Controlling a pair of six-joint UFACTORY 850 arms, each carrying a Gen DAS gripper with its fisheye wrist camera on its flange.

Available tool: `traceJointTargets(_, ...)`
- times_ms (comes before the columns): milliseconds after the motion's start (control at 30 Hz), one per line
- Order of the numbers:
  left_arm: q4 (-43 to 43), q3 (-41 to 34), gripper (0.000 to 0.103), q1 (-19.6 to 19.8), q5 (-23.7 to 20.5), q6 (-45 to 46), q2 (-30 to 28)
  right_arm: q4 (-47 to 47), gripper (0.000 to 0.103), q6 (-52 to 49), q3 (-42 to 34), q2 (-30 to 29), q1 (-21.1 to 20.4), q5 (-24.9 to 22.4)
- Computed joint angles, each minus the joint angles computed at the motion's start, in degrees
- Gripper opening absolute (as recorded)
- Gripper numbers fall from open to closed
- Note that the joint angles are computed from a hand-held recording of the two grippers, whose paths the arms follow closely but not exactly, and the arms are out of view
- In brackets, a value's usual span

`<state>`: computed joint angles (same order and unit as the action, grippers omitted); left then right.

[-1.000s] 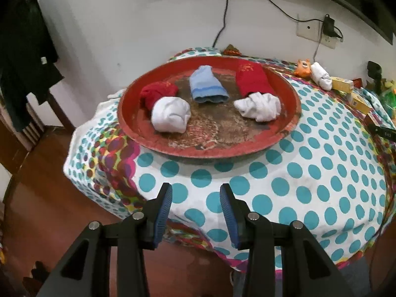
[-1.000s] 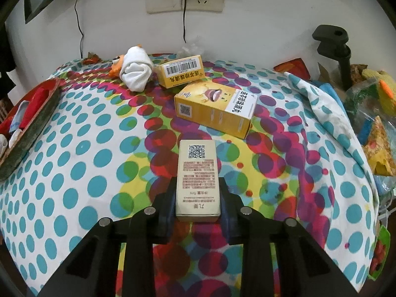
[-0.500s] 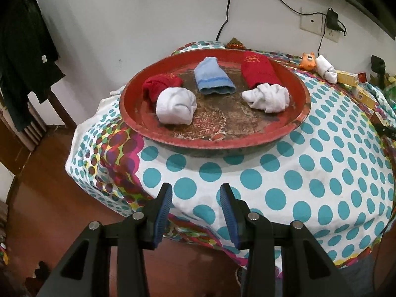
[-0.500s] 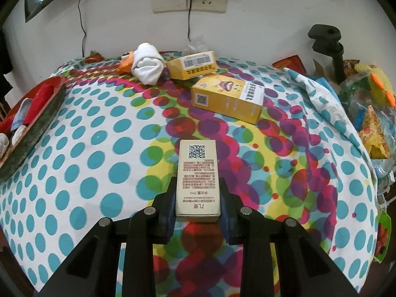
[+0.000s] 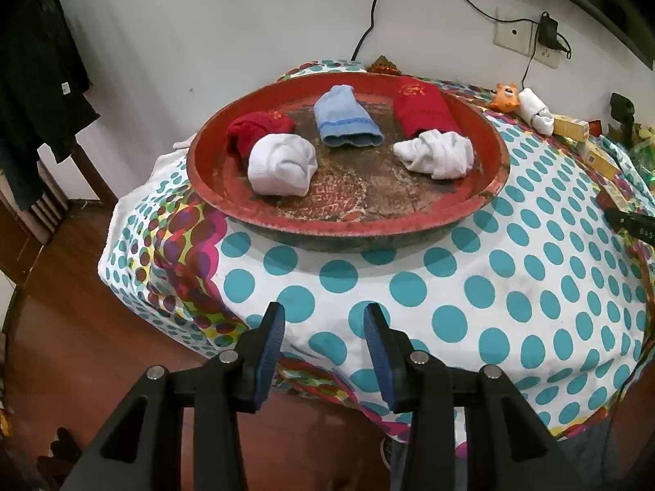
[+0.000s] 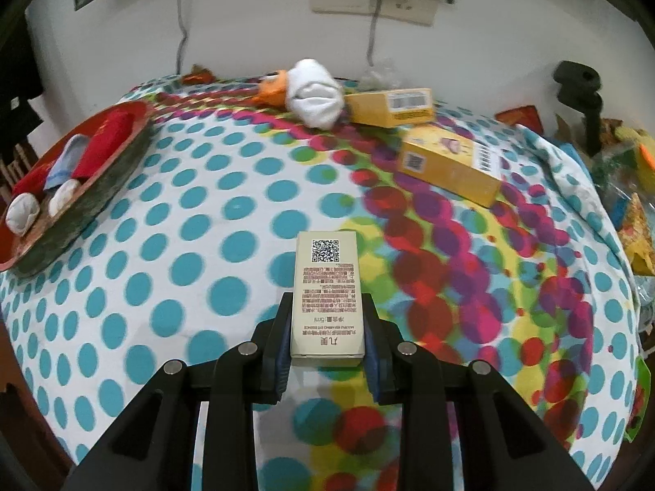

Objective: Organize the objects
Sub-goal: 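Carry the beige box with the right gripper toward the red tray, then lower the beige box onto the red tray and open the right gripper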

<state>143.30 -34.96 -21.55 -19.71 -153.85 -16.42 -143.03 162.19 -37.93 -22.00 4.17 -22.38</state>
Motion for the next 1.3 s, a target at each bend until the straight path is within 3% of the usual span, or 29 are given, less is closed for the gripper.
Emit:
traceJointTargets(267, 1.5, -0.1, 0.041, 0.8, 0.7, -2.1, -0.1, -6.7, 0.027, 3.5, 0.0, 0.5, 1.2, 1.9)
traceJointTargets(500, 1.9, -0.2, 0.041, 1.5, 1.1, -3.3, -0.1, -6.1, 0.027, 2.7, -1.9, 0.1, 4.8, 3.0)
traceJointTargets(733, 5.8, -0.5, 0.041, 2.8, 2.7, -7.3, -0.4, -9.6, 0.027, 3.9, -4.4, 0.1, 5.8, 4.1)
traceJointTargets(767, 5.9, -0.4, 0.041, 2.8, 2.6, -7.5, -0.3, -7.0, 0.027, 2.7, -4.2, 0.7, 7.8, 4.0)
traceJointTargets(1033, 6.4, -0.5, 0.041, 3.4, 3.2, -8.3, -0.2, -6.5, 0.027, 0.5, -6.7, 1.1, 10.7, 5.1)
traceJointTargets(1167, 8.7, -0.5, 0.041, 3.7, 3.5, -10.7, -0.3, -3.9, 0.027, -1.8, -8.2, 0.9, 15.0, 5.7)
traceJointTargets(1300, 7.7, -0.6, 0.041, 3.7, 3.5, -9.6, -0.4, -9.5, 0.027, 1.2, -10.1, -0.1, 13.9, 7.2)
